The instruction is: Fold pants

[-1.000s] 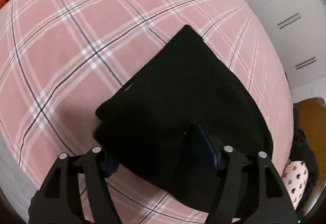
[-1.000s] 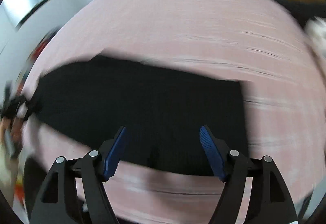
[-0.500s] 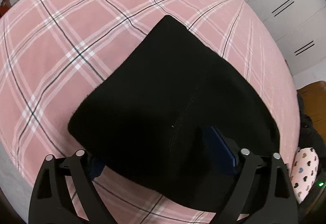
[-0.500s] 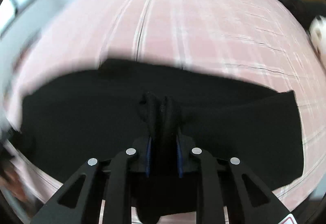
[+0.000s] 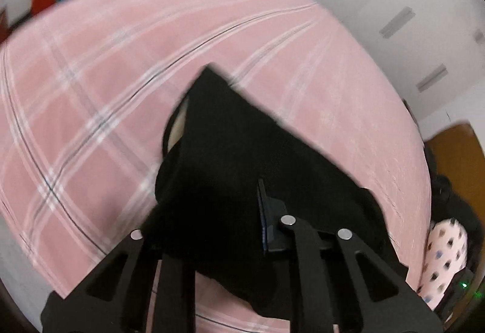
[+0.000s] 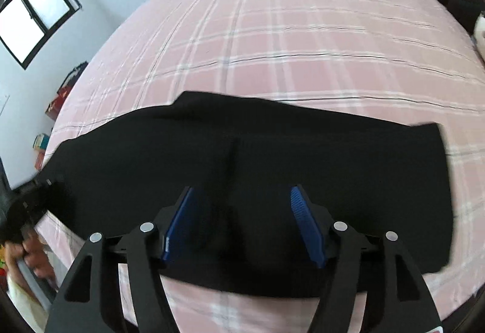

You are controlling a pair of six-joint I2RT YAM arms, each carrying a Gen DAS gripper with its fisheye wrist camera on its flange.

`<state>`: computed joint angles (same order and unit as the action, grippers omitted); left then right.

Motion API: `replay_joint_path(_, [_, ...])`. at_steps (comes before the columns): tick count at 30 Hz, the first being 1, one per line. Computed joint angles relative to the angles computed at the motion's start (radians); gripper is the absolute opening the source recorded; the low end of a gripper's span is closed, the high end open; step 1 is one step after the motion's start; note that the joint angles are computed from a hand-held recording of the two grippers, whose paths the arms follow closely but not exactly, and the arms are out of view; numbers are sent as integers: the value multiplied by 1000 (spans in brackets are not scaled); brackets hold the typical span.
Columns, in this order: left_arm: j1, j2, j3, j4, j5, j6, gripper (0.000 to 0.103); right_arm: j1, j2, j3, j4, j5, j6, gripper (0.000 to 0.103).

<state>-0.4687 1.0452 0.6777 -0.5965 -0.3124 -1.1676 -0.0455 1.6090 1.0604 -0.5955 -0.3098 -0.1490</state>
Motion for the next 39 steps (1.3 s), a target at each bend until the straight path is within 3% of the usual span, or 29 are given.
replay_joint_path(5, [-249, 242, 392, -101, -169, 61, 17, -168, -94, -5, -107, -42, -102, 64])
replay_joint_path(7, [-294, 353, 510, -124, -167, 90, 28, -221, -58, 18, -121, -69, -119, 66])
replay_joint_path(9, [-330, 495, 616, -182, -161, 88, 69, -259, -42, 25, -148, -83, -141, 66])
replay_joint_path(10, [-339, 550, 644, -224, -157, 63, 71, -279, -31, 37, -177, -104, -154, 66])
replay_joint_path(11, [-356, 555, 630, -233, -147, 34, 71, -309, -16, 60, -209, -128, -184, 66])
replay_joint_path(13, [-372, 503, 531, -153, -104, -19, 72, -326, -19, 76, -252, -166, -214, 70])
replay_joint_path(15, [-397, 435, 444, -124, -104, -87, 78, -309, -5, 109, -299, -201, -228, 73])
replay_joint_path(18, [-467, 347, 383, -207, -167, -202, 85, -225, 56, 172, -363, -252, -206, 73])
replay_joint_path(21, [-536, 248, 340, -307, -207, -285, 86, -107, 172, 255, -412, -345, -139, 78])
replay_joint_path(25, [-667, 196, 354, -501, -266, -436, 89, 19, 265, 262, -328, -282, 6, 79])
replay_joint_path(29, [-751, 172, 336, -583, -286, -549, 90, 99, 285, 210, -245, -203, 86, 79])
replay_joint_path(30, [-763, 167, 327, -579, -289, -558, 90, 116, 257, 177, -206, -175, 103, 77])
replay_joint_path(34, [-786, 172, 335, -568, -303, -554, 90, 162, 183, 138, -202, -139, 128, 43])
replay_joint_path(39, [-779, 169, 322, -501, -298, -528, 90, 230, 59, 181, -273, -152, 131, 36])
